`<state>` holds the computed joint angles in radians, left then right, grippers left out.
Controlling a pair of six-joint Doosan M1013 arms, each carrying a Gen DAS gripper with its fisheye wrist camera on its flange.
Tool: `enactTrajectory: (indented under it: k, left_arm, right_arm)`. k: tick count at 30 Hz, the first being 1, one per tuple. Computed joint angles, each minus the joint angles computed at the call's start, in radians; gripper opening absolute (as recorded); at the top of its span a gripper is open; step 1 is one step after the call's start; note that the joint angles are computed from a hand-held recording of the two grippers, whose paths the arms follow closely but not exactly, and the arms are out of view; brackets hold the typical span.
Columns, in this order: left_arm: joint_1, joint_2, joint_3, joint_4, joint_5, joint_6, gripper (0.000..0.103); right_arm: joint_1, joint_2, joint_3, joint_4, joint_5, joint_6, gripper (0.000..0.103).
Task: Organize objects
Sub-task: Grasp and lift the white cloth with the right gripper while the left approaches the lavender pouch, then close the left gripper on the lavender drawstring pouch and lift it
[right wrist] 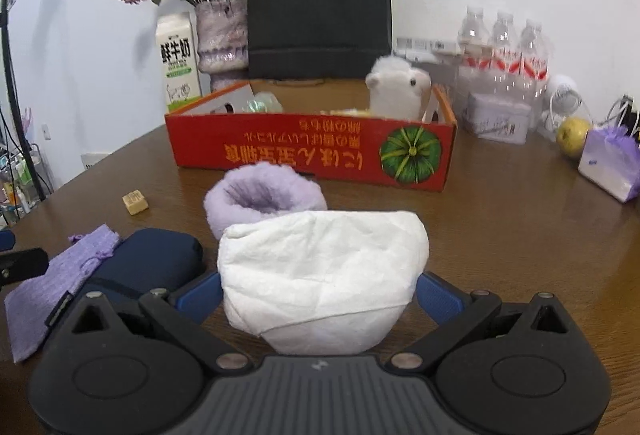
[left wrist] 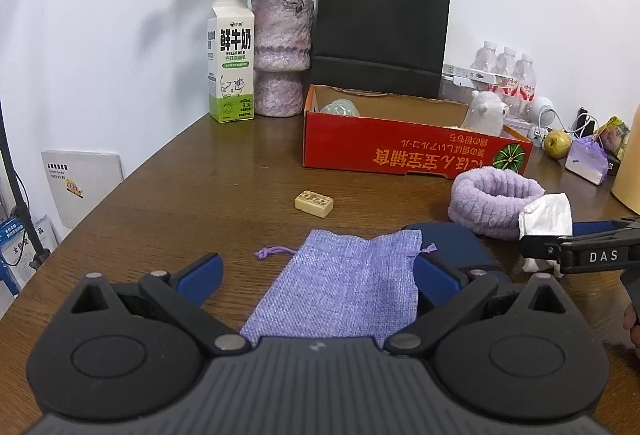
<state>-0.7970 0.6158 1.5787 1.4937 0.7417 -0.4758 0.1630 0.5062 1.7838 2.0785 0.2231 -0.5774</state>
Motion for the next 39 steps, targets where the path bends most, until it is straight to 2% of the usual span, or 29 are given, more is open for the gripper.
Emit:
enactTrajectory:
  k: [2, 5, 10, 14, 18, 23, 27, 31, 39]
  left_arm:
    - [0.0, 0.0, 0.0, -0.001, 0.0, 0.0, 0.103]
    - [0.0, 0.0, -0.001, -0.006, 0.002, 0.005, 0.103]
    - [0.0, 0.002, -0.002, -0.007, 0.006, 0.002, 0.103]
    - [0.0, 0.002, -0.003, -0.01, 0.007, 0.001, 0.103]
    - [0.001, 0.002, -0.003, -0.009, 0.006, -0.001, 0.103]
    - [0.002, 0.0, -0.002, -0.015, 0.002, 0.004, 0.103]
    - [0.003, 0.001, -0.005, -0.03, -0.006, 0.023, 0.103]
    - [0.004, 0.003, -0.01, -0.047, -0.013, 0.042, 0.103]
    - [0.008, 0.007, -0.019, -0.087, -0.027, 0.083, 0.103]
  right_arm:
    - [-0.004, 0.004, -0.009, -0.105, 0.003, 0.113, 0.103]
    - [-0.001, 0.003, -0.006, -0.072, 0.003, 0.067, 0.102]
    - [0.013, -0.006, 0.013, 0.167, -0.004, -0.218, 0.097]
    - [0.013, -0.017, 0.042, 0.404, 0.045, -0.449, 0.092]
    - [0.014, -0.032, 0.08, 0.61, 0.11, -0.658, 0.092]
    - [0.016, -0.061, 0.144, 0.8, 0.2, -0.843, 0.092]
    - [0.011, -0.088, 0.199, 0.908, 0.274, -0.92, 0.092]
    - [0.004, -0.102, 0.226, 0.944, 0.287, -0.93, 0.092]
    - [0.002, -0.101, 0.225, 0.887, 0.279, -0.899, 0.092]
